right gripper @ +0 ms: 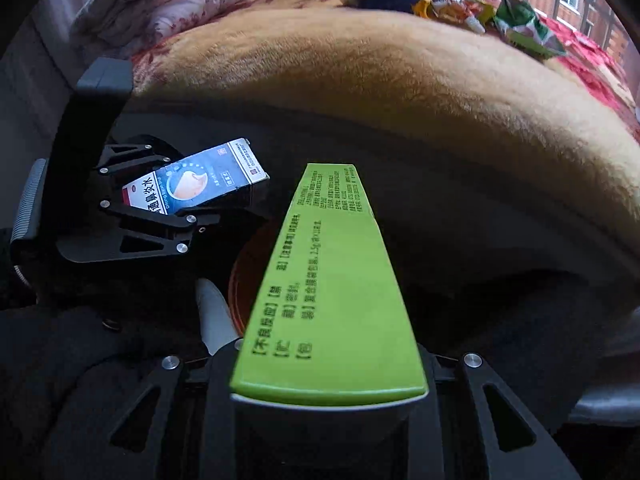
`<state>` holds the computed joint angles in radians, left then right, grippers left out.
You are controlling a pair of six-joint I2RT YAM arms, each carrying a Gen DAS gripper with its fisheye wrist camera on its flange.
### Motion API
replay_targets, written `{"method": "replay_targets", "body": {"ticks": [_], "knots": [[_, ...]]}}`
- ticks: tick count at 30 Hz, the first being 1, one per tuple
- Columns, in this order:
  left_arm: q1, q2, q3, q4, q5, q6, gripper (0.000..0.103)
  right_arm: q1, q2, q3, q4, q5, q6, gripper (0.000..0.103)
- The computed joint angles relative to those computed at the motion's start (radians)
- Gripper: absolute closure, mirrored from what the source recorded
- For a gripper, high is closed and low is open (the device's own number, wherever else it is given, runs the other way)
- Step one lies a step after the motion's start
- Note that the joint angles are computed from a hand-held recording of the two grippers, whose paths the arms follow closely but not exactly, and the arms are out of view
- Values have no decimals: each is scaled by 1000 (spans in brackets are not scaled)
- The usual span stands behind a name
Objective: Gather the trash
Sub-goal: 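Carry both boxes down to the orange bucket and open both grippers, then raise both grippers back to the bed and grasp the green wet-wipes pack with the right gripper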
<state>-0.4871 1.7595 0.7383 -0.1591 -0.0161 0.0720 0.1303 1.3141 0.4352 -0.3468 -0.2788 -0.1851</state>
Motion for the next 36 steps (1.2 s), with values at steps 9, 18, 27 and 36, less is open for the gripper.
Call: {"method": "replay_targets", "body": {"ticks": [9, 18, 27, 36], "knots": [[5, 391, 219, -50, 62, 17, 51, -5, 495, 128, 146, -13, 1, 74], [52, 538, 377, -171, 82, 14, 49, 0, 700, 268, 101, -9, -3, 59], [50, 492, 331, -155, 88, -5, 22, -52, 538, 215, 59, 17, -15, 23], [134, 222, 159, -112, 131, 78, 22, -160, 84, 146, -162, -59, -115, 26]]}}
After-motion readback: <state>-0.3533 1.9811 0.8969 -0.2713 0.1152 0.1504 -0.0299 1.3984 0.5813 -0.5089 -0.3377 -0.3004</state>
